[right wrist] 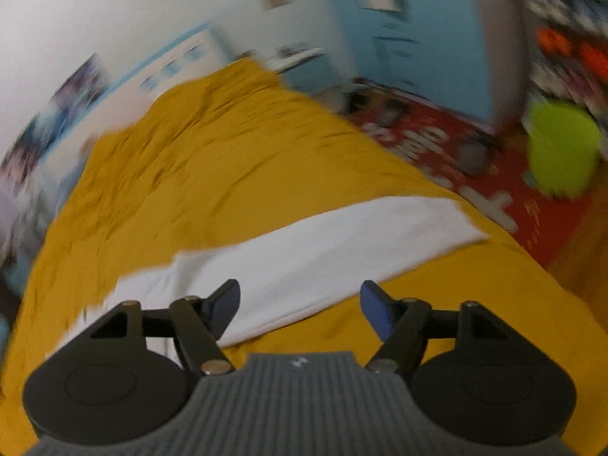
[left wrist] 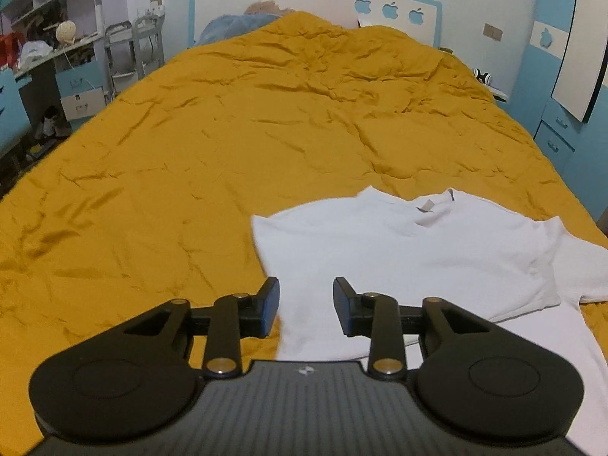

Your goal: Fold small clothes

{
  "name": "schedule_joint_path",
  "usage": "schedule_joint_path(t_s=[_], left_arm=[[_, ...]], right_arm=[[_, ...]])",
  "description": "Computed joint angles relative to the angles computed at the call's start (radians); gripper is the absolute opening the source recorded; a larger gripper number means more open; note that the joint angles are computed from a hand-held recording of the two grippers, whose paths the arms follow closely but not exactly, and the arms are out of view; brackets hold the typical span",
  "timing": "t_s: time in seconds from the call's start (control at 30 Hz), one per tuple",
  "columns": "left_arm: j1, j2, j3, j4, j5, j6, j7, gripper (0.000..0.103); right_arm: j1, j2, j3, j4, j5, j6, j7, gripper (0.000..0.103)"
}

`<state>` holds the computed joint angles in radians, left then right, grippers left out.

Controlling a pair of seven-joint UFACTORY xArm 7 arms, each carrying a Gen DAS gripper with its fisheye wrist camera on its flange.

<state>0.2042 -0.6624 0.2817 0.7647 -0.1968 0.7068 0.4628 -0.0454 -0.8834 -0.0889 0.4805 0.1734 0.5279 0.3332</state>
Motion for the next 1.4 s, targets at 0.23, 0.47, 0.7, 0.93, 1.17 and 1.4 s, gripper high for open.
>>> schedule_joint_path(t_s=[0.23,0.47,0.7,0.93,1.17,1.4], left_arm=[[0.063,-0.006,-0.092,-0.084,0.089,-0.036,-0.132,0.040],[0.097,0.035,-0.147,-0.111,0.194,-0.075,-0.240,0.041],[0.087,0.070,-0.142,-0.101,0.235,-0.087,-0.276,0.041],[0.061,0.054,-0.080,-0.101,0.180,-0.090,-0.228,0.041],[0.052,0.010,-0.008,-0.078,0.106,-0.051,-0.137,0.041],[0.029,-0.012,0.057,-0.022,0.012,0.001,-0.045,0.040]], right_arm=[[-0.018,0.169,-0.261,-0.033,0.153,-0.159,-0.111,0.065],[0.291,0.440,-0.566,0.058,0.532,-0.324,-0.342,0.047],[0.500,0.558,-0.695,0.158,0.800,-0.399,-0.557,0.006],[0.022,0.490,-0.170,0.195,0.367,-0.339,-0.287,0.002],[-0.039,0.392,0.113,0.442,0.036,-0.215,-0.107,0.001],[-0.043,0.607,0.429,0.910,-0.300,-0.080,0.159,0.001]])
